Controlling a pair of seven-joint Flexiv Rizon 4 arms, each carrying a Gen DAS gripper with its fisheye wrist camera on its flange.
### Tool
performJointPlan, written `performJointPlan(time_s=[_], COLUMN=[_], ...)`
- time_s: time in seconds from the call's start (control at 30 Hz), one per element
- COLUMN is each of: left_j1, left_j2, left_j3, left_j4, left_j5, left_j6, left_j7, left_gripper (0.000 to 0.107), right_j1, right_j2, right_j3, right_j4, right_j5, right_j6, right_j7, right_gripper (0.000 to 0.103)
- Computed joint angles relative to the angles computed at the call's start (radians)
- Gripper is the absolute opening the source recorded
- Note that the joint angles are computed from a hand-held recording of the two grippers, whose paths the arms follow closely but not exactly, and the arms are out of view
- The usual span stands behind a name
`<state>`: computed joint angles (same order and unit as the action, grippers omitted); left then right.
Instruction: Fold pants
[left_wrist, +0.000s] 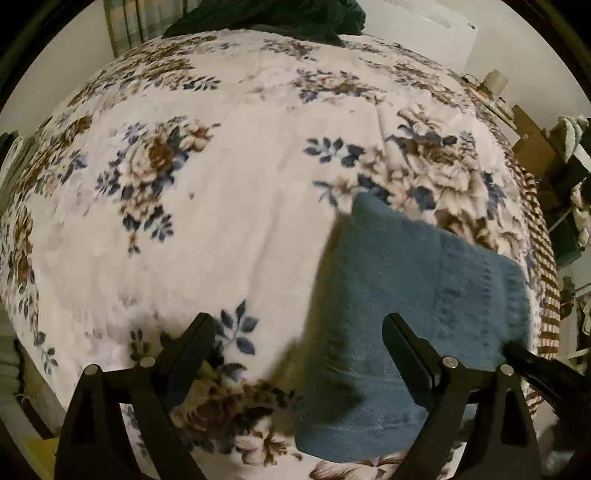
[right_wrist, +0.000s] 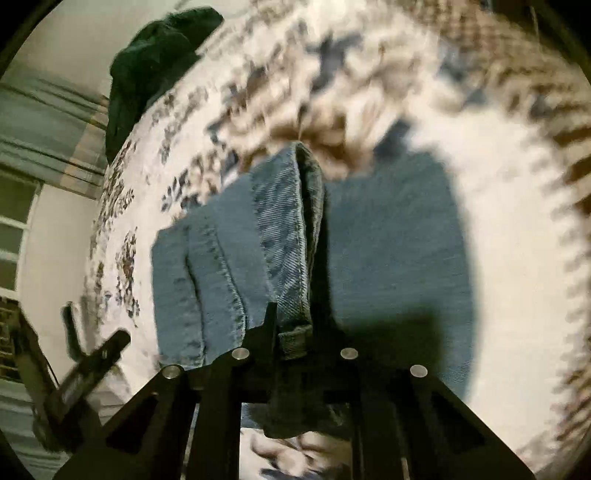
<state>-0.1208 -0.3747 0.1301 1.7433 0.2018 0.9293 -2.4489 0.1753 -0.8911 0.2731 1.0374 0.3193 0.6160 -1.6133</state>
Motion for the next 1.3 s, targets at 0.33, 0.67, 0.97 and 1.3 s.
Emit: performJointPlan(time_s=[0.33, 0.67, 0.97, 1.3], left_j1=[0.024, 0.063, 0.157, 0.119], left_j2=[-0.121, -0.325, -0.416, -0.378], left_j3=[-0.069, -0.130, -0.253, -0.196], left_j4=[-0.097, -0.303, -0.300, -0.277], left_j5=[-0.154, -0.338, -0.565, -0.612], left_j6=[0.079, 0.048, 0.177, 0.145], left_j7=[0.144, 0.358, 0.580, 0.601], left_gripper=[0.092, 0.092, 0.036, 0.046], right_j1=[-0.107, -0.184, -0.155, -0.153], right_j2=[0.086, -0.087, -0.214, -0.215], right_j3=[-0.103, -0.033, -0.050, -0.061], right_j4=[0.098, -0.151, -0.344, -0.365], right_j5=[-0.083, 0.005, 0.055, -0.018], right_j6=[0.020, -0.135, -0.191, -0.218], right_j7=[0.086, 0.041, 0.110, 0.126], right_gripper=[0.016, 0.092, 0.023, 0.015])
